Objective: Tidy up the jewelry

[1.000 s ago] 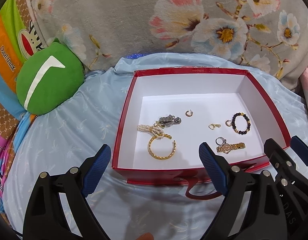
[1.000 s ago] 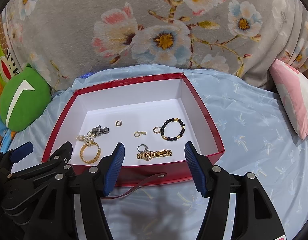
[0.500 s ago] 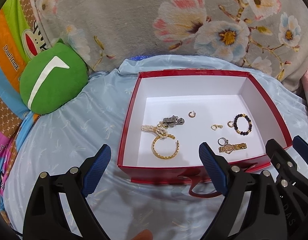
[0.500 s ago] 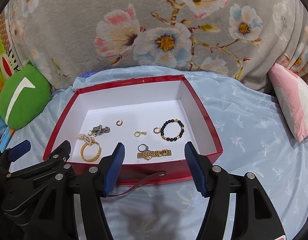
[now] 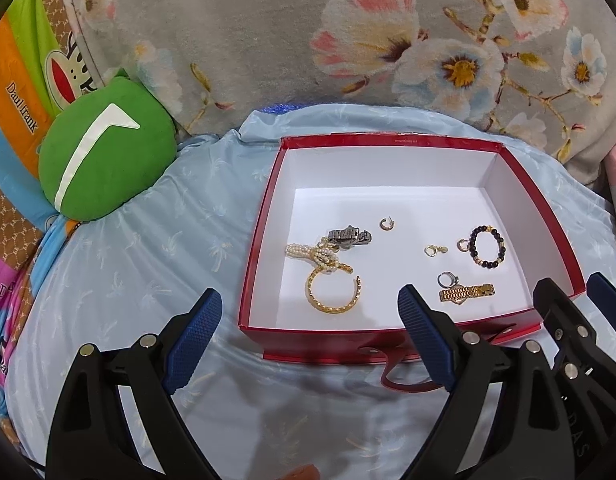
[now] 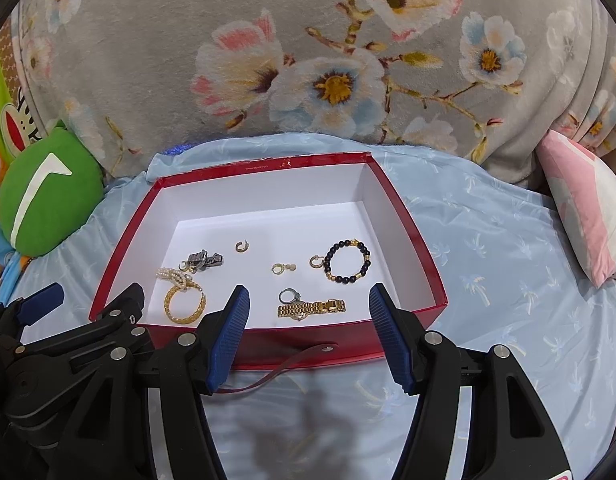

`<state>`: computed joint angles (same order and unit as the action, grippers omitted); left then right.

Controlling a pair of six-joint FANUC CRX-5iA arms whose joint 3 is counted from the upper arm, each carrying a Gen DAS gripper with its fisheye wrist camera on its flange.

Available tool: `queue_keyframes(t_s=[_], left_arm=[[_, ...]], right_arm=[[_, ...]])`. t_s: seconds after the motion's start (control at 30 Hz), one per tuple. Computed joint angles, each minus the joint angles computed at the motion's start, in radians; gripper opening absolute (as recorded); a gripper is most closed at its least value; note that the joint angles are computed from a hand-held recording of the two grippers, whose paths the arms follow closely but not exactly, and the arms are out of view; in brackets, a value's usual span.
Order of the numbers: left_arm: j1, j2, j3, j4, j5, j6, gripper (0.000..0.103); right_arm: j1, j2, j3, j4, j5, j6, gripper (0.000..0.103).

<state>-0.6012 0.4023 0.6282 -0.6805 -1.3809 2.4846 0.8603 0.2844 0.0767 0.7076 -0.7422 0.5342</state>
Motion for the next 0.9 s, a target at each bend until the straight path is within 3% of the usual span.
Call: queue_keyframes(t_s=[0.9], left_arm=[[-0.019, 0.019, 0.031, -0.026, -0.019, -0.006, 0.087]], right_arm=[[-0.004, -0.008, -0.01, -0.002, 0.004, 0.001, 0.061]])
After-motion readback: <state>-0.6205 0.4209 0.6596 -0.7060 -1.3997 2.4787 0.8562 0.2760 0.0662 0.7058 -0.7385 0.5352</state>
